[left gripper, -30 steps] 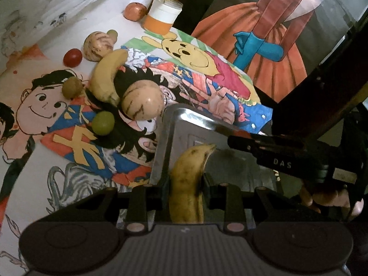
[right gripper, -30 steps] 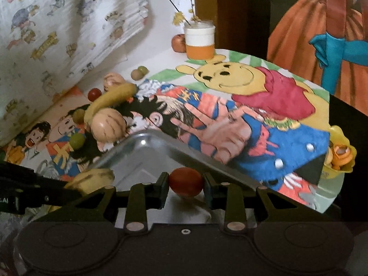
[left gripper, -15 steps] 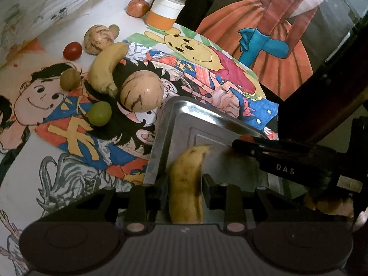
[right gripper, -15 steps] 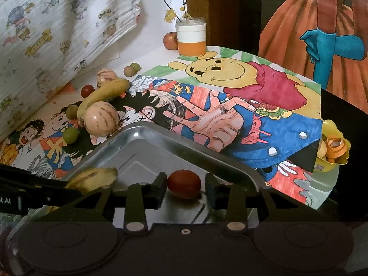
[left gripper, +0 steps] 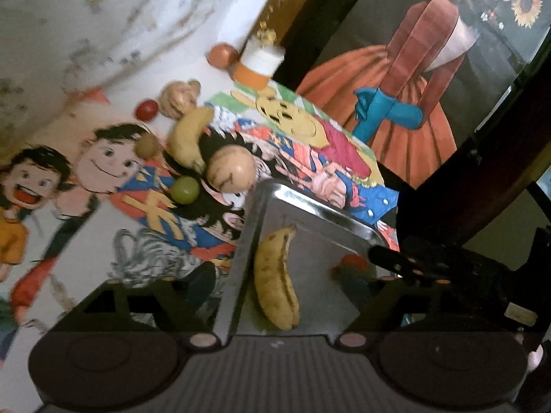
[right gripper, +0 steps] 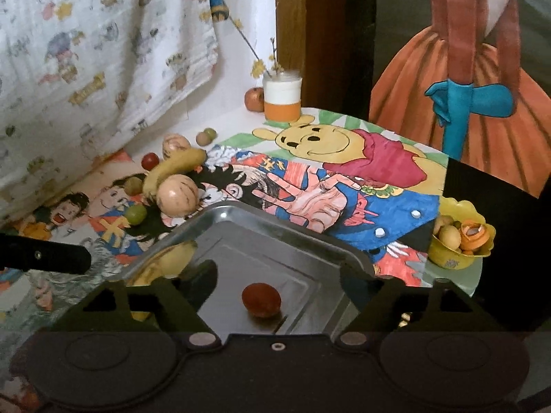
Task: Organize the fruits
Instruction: 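Carry banana and tomato onto the metal tray and open both tools, then move both tools back toward the fruit pile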
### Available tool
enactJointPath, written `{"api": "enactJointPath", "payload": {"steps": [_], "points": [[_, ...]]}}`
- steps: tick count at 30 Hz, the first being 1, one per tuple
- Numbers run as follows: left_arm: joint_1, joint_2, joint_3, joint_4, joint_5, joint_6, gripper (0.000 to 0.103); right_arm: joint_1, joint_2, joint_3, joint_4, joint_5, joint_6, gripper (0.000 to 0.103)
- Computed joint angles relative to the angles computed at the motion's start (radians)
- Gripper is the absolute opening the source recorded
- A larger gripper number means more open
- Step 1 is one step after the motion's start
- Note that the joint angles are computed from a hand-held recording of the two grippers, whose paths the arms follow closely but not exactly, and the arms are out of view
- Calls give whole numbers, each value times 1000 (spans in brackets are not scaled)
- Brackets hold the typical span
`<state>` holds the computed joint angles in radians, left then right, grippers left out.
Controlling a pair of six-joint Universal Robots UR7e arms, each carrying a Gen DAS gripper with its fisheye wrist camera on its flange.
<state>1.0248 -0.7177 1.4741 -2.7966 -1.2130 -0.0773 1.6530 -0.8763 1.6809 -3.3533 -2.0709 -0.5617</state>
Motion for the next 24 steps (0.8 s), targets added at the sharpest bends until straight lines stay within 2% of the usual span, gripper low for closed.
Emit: {"api": "enactJointPath", "payload": {"steps": [3, 5, 12, 17, 20, 24], "points": [[-14, -33, 54, -49, 47, 22, 99, 16, -23, 56, -47, -8, 11, 93], [-22, -54, 89, -77, 75, 38, 102, 27, -38, 93, -76, -17, 20, 97], [-31, -126, 187, -70, 101, 89, 103, 80, -64, 199, -149, -88, 61, 102], [-34, -179, 250, -23, 110, 120, 103, 116, -89, 269, -133, -132, 152, 102], [-36, -207, 279, 16, 140, 121, 103, 140, -96, 305, -111, -171, 213, 102], [-29, -241, 304, 58, 159, 104, 103, 167, -103, 342, -44, -227, 316, 102]]}}
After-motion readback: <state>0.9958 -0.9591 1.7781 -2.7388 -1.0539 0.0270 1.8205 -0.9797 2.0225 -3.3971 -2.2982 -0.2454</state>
